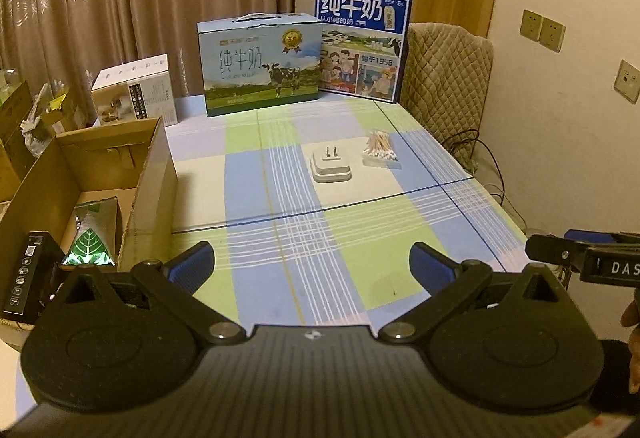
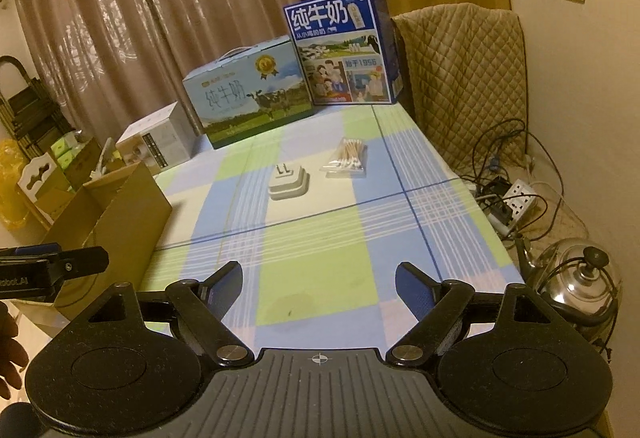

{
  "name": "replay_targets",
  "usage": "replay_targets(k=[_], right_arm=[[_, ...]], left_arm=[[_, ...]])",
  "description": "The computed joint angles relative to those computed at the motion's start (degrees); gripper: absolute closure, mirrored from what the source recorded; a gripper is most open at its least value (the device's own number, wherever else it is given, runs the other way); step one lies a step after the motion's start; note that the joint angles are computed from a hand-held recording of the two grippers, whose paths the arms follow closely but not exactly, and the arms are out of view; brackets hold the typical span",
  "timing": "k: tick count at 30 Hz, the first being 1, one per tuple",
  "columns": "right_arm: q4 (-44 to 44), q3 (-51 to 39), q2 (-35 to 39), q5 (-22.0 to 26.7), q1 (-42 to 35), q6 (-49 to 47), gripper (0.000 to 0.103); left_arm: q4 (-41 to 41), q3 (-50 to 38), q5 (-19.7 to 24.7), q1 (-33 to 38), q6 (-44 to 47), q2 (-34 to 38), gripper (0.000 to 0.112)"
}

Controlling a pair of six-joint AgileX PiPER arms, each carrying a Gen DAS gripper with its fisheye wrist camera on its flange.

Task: Organize objects
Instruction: 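Move both open tools back over the white plug and cotton swabs, then grasp the cotton swab bag with the right tool while the left tool grasps the white plug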

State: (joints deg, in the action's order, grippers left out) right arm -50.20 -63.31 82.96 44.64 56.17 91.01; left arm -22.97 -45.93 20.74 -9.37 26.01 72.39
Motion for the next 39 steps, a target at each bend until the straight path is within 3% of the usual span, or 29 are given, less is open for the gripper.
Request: replay_targets(k=[6, 9, 17, 26, 32, 39], right_arm=[[0.56, -0.43, 1.03, -1.4, -1.57, -1.33, 0.022], [0.65, -0.61, 1.66, -2.42, -2.76, -2.08, 0.022], [-0.24, -1.91, 5.65, -7.4, -8.37, -3.33, 0.022], [5.27, -11.16, 17.7, -14.85, -19.32, -16.39, 0.022], [5.29, -17.12, 25.74, -17.61, -24.57, -16.97, 0.022], [12.9, -25.89, 33.39, -16.77, -28.92, -26.2, 0.022]], left_arm=[[-2.43, 0.42, -2.34, -0.42, 3.81, 1.45, 0.01], [-2.98, -0.66, -1.33, -0.58, 4.03, 2.95, 0.01], [13.76, -5.06, -3.3, -4.53, -14.42, 9.81, 0.01], [20.63, -16.26, -5.69, -7.42, -24.04, 24.26, 0.01], [22.93, -27.57, -5.81, -7.97, -27.26, 36.07, 0.01], [19.88, -42.43, -3.58, -7.62, -25.34, 49.69, 0.011]])
